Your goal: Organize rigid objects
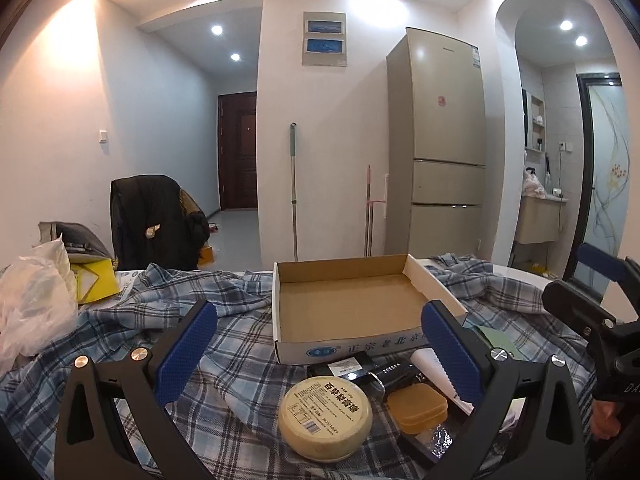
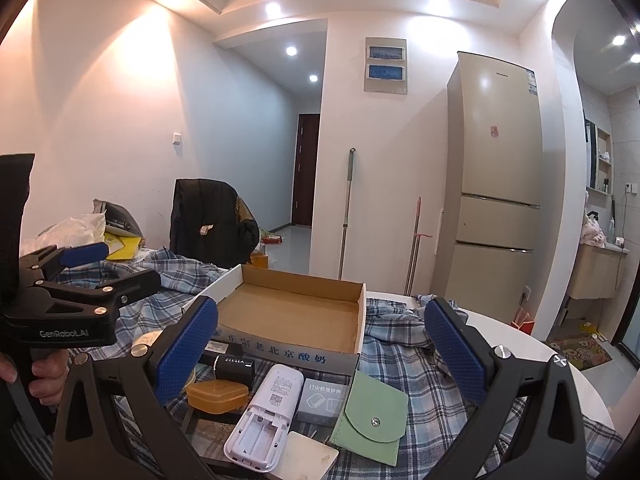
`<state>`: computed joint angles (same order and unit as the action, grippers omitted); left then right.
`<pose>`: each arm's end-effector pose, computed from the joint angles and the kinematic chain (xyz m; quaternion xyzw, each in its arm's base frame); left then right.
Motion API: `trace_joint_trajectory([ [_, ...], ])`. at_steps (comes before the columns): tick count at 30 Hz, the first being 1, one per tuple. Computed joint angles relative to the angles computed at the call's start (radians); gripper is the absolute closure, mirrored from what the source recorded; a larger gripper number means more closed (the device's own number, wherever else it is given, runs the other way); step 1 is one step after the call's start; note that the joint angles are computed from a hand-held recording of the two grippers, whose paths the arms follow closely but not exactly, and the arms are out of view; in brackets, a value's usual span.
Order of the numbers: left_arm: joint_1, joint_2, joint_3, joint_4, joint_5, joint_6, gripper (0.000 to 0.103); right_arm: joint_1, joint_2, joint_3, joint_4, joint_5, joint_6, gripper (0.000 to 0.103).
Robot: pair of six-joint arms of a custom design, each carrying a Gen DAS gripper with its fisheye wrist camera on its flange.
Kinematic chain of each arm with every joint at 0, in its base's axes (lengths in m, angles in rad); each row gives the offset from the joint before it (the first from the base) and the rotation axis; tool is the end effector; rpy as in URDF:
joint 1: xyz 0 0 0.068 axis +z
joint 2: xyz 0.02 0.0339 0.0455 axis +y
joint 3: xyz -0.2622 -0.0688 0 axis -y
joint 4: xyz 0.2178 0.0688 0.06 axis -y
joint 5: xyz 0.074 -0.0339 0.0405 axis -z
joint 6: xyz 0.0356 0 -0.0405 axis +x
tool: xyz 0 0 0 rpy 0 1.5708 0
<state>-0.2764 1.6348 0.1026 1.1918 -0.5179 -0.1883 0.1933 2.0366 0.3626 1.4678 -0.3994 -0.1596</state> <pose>0.2011 -0.0387 0.1248 -0.1129 0.7952 0.0750 0.5910 0.2717 0.0673 0.1031 -0.2567 0.7269 0.1644 0.6154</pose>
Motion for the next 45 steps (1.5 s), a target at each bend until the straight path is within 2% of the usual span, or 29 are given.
trace_joint_trajectory([
  [5,0.000,-0.006,-0.030,0.055,-0.007,-0.002,0.000,0.003,-0.006,-0.003,-0.014,0.006,-0.015,0.000],
  [7,-0.016,-0.011,-0.023,0.034,-0.046,-0.014,0.000,0.001,-0.016,-0.010,-0.008,0.005,-0.011,0.000],
  [9,-0.018,-0.031,-0.017,-0.005,-0.073,-0.026,0.000,-0.018,-0.042,-0.001,-0.052,-0.037,-0.004,0.000],
  [11,-0.016,-0.052,-0.043,0.035,-0.061,-0.017,0.000,-0.031,-0.072,0.023,-0.128,-0.055,-0.005,0.000],
  [12,-0.029,-0.061,-0.047,0.035,-0.081,-0.014,0.000,-0.037,-0.093,0.034,-0.171,-0.049,0.004,0.000],
  [14,-0.050,-0.140,-0.022,-0.093,-0.121,-0.014,0.000,-0.053,-0.151,0.065,-0.293,-0.057,0.025,0.000],
  [19,-0.043,-0.293,-0.023,-0.231,-0.053,-0.037,0.000,-0.047,-0.312,0.194,-0.751,0.059,0.042,0.000],
  [21,-0.025,-0.325,-0.007,-0.301,-0.028,-0.057,0.000,-0.042,-0.331,0.233,-0.857,0.078,0.036,0.000],
  [22,-0.011,-0.333,0.003,-0.334,-0.014,-0.068,0.000,-0.045,-0.335,0.243,-0.886,0.054,0.041,0.000],
  [25,0.068,-0.318,0.021,-0.380,0.072,-0.102,0.000,-0.036,-0.312,0.242,-0.872,0.027,0.051,0.000],
  [27,0.145,-0.304,0.018,-0.371,0.198,-0.112,0.000,-0.022,-0.278,0.239,-0.822,0.025,0.056,0.000],
  [29,0.192,-0.290,0.029,-0.386,0.269,-0.129,0.000,-0.016,-0.232,0.234,-0.759,0.022,0.056,0.000],
  [32,0.201,-0.247,0.070,-0.448,0.241,-0.154,0.000,-0.005,-0.181,0.236,-0.707,0.042,0.050,0.000],
  [37,0.147,-0.092,0.216,-0.657,0.184,-0.122,0.000,-0.025,-0.142,0.283,-0.764,0.007,0.032,0.000],
  [40,0.114,-0.017,0.256,-0.687,0.187,-0.089,0.000,-0.044,-0.128,0.306,-0.785,-0.005,0.023,0.000],
  [45,0.165,0.067,0.332,-0.772,0.316,-0.079,0.000,-0.063,-0.120,0.343,-0.840,-0.030,0.028,0.000],
])
